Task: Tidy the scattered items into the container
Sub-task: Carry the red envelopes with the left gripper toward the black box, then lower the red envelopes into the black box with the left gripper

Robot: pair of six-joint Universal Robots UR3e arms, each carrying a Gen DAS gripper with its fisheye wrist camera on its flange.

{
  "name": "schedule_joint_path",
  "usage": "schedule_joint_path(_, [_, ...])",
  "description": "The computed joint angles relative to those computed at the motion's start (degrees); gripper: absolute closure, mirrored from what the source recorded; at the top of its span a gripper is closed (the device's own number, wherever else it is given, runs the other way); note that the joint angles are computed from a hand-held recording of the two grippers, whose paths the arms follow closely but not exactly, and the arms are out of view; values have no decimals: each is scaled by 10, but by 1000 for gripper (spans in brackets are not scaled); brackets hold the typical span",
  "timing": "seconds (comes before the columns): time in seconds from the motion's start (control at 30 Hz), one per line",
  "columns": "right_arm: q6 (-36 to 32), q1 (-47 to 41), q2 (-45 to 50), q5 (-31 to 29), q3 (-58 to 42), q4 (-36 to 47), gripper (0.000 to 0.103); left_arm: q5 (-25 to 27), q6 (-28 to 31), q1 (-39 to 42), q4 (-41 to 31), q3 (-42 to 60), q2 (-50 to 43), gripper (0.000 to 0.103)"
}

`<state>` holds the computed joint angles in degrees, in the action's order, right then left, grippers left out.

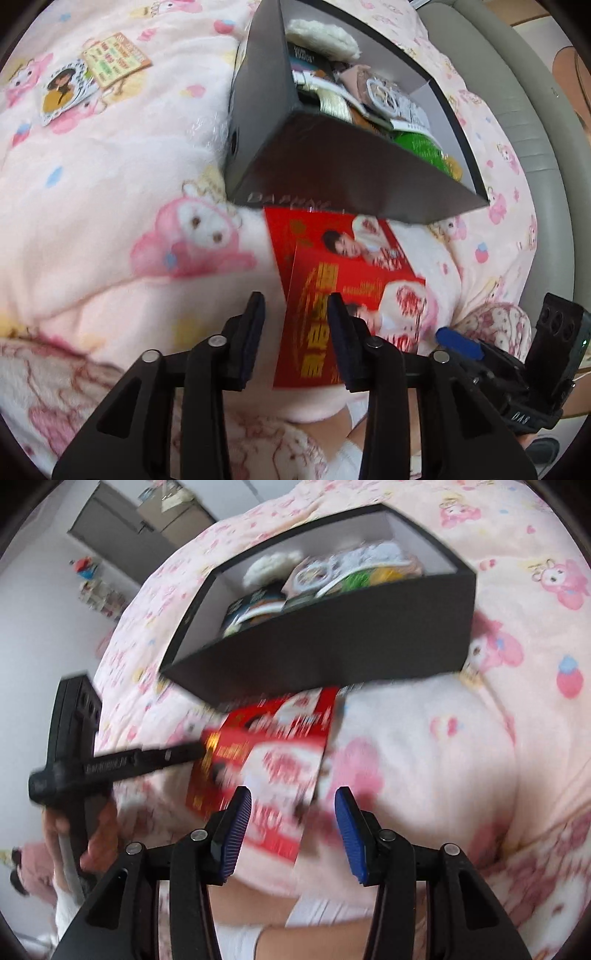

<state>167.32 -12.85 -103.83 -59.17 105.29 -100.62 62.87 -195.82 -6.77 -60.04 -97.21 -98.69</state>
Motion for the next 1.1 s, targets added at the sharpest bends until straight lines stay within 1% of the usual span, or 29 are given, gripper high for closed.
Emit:
schedule_joint_path(0.03, [-8,0,-5,6,6,12,60,-3,2,-1,-9,-3,4,68])
schedule_joint_path(0.1, [-18,9,-3,12,19,22,60,0,-2,-8,-2,-13,5,68])
schedule_joint_path(0.17, [-2,22,9,7,25,15,60,-4,4,-2,-11,-30,29,68])
schedule_joint_path(0.27, [4,21,14,32,27,13,59,4,-2,-11,-12,-20,30,68])
schedule_joint_path(0.3, [11,26,14,30,21,6,59,5,-1,-11,-13,-15,29,68])
schedule_joint_path(0.4, [18,33,20,22,2,-9,59,-4,0,-6,-12,1,17,68])
schedule_joint_path(0.53, [24,39,48,20,-40,-34,59,-7,-7,-10,-1,43,-33,68])
schedule_joint_path(0.6, [31,49,73,11,-55,-60,59,-3,-9,-12,-6,66,-56,68])
schedule_joint_path(0.7, [61,75,131,-38,-96,-89,59,0,-4,-7,-14,81,-67,68])
schedule_joint_path(0.77, [62,72,137,-45,-101,-99,59,-4,4,2,-9,76,-70,68])
schedule_joint_path(0.8, [51,63,132,-43,-102,-91,59,-8,5,7,-4,69,-71,68])
schedule_joint_path(0.9, [47,57,140,-56,-109,-90,59,-28,4,19,18,50,-78,68])
schedule_joint_path(0.97, [44,52,163,-61,-116,-95,59,-41,5,20,31,50,-88,68])
schedule_joint_path(1.03, [51,58,207,-67,-133,-100,59,-48,4,19,40,51,-97,64])
schedule_joint_path(1.1, [57,61,237,-70,-135,-104,59,-49,2,19,34,54,-106,61])
